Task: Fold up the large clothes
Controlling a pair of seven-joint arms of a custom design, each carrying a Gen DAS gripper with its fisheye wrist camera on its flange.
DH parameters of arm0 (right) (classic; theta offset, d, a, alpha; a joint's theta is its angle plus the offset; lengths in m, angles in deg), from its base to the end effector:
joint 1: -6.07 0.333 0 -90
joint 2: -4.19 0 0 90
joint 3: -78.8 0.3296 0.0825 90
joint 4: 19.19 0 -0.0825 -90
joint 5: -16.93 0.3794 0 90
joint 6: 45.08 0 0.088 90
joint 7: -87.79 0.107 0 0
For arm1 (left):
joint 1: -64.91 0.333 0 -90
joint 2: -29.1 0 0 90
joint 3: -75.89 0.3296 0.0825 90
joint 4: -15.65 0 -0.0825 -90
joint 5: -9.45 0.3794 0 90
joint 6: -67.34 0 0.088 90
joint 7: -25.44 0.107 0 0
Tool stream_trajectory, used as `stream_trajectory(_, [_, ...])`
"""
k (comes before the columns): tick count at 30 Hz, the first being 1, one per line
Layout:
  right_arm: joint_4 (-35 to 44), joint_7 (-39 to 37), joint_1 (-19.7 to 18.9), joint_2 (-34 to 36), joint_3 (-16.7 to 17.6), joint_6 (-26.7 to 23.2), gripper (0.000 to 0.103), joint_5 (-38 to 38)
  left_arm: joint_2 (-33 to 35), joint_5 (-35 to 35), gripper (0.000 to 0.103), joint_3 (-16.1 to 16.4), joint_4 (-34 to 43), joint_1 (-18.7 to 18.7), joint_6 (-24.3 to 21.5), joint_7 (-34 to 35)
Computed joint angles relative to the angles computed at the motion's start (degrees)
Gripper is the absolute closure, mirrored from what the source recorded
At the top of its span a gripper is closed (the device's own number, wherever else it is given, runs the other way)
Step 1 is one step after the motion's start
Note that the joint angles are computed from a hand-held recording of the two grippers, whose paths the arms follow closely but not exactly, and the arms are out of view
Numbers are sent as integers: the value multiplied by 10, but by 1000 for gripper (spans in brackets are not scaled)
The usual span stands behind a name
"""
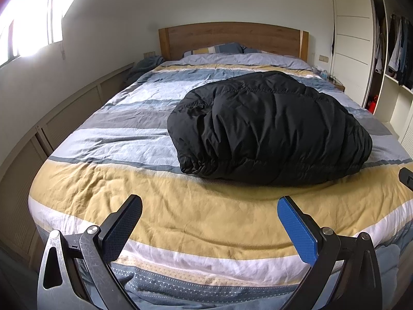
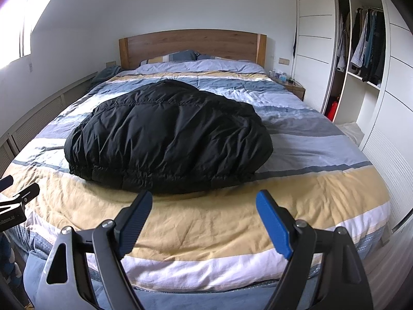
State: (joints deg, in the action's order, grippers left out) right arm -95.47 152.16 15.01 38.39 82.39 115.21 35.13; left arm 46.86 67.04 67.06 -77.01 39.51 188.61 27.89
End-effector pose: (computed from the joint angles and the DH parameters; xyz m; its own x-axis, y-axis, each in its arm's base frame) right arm 0.7629 0.1400 0.4998 0.3729 -0.9278 0.0131 -0.5759 -0.2425 -0.7807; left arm 0.5882 -0.3381 0.4984 0.4773 -0.8775 -0.0466 -0.5820 -0.2760 -0.7649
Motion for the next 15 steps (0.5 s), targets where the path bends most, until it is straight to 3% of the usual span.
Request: stream_trajectory(15, [2, 2, -1, 3, 0, -7, 21, 1, 2, -4, 0, 1, 0, 1, 3, 6])
